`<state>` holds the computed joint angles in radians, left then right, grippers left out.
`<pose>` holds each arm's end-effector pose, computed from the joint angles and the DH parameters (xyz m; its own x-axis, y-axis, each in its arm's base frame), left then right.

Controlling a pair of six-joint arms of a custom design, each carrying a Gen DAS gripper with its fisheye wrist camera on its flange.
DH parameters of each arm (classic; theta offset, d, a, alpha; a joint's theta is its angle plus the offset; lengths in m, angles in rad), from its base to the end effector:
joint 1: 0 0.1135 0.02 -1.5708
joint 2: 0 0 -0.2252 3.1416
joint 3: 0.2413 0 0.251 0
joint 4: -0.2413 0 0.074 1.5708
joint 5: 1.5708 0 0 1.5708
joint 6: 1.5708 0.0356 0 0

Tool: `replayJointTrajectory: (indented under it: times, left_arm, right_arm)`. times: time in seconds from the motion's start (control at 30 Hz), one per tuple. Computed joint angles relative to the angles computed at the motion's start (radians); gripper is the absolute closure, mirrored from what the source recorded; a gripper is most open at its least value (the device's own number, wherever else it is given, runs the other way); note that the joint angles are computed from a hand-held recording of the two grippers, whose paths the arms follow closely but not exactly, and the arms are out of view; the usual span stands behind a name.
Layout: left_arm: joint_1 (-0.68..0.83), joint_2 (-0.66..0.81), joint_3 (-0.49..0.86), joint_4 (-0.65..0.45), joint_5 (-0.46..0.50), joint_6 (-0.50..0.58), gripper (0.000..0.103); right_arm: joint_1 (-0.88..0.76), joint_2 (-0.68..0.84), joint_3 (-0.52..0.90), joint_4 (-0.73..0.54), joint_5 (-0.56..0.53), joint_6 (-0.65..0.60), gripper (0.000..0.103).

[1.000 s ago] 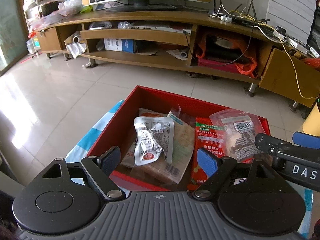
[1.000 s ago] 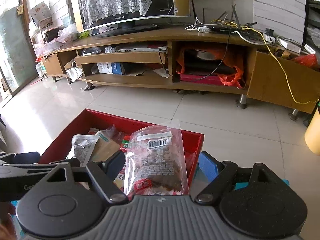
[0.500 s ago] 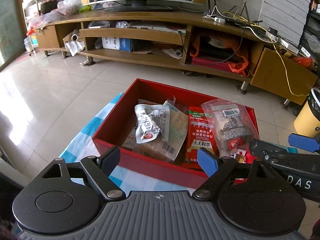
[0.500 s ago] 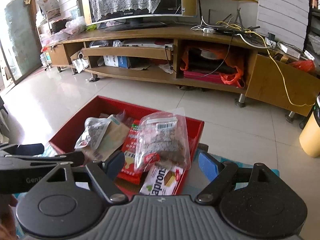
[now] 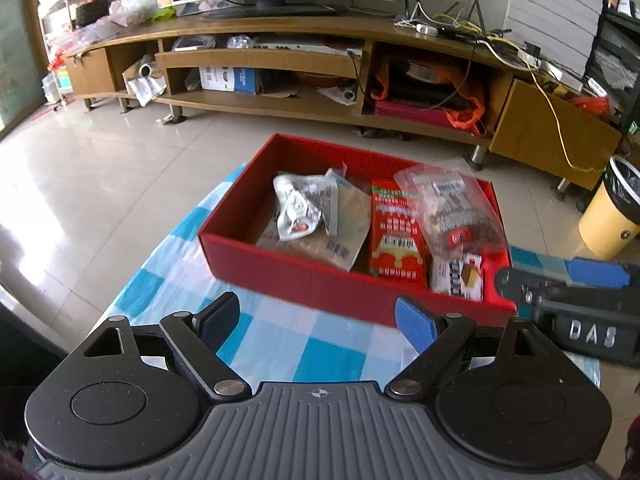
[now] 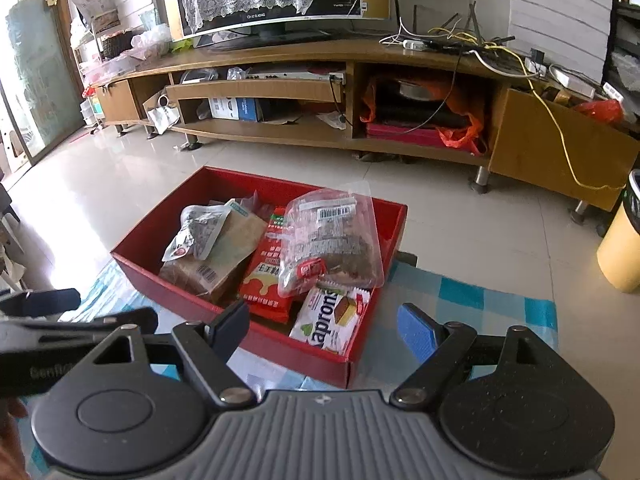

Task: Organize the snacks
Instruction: 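Move both tools back over the cloth toward the waffle bag and sausages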

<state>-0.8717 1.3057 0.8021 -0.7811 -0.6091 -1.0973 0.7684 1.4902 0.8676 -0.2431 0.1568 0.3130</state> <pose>0.1652 -0.1649 0.1667 -0.7478 -0.2449 -0.6172 -0.3105 0.9506 -0.0009 0.2236 0.2084 0.1614 -0.7099 -0.2632 -0.6532 -0.4153 0.9056 0.0864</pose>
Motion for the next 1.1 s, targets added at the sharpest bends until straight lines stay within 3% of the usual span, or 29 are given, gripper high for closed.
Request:
replayJointTrajectory:
  times: [0.5, 0.63, 0.77, 0.9, 1.1]
  left_arm:
    - [-0.302, 0.034, -0.044, -0.110, 0.082, -0.232, 0.013]
    - [-0.425, 0.051, -0.074, -0.132, 0.170, -0.373, 0.012]
    - [-0.572, -0.014, -0.136, -0.134, 0.261, -0.601, 0.012]
    - [-0.701, -0.040, -0.178, -0.080, 0.315, -0.822, 0.009]
    - [-0.634, 0.081, -0.185, 0.091, 0.360, -0.866, 0.008]
  right_arm:
    - [0.069, -0.069, -0.077, -0.075, -0.002, 0.034, 0.021]
    - [0.082, -0.081, -0.090, -0.091, 0.000, 0.035, 0.021]
    - [0.072, -0.102, -0.095, -0.092, -0.036, 0.032, 0.021]
    - [0.077, -0.118, -0.105, -0.095, -0.046, 0.019, 0.021]
    - [0.075, -0.140, -0.124, -0.111, -0.050, 0.000, 0.021]
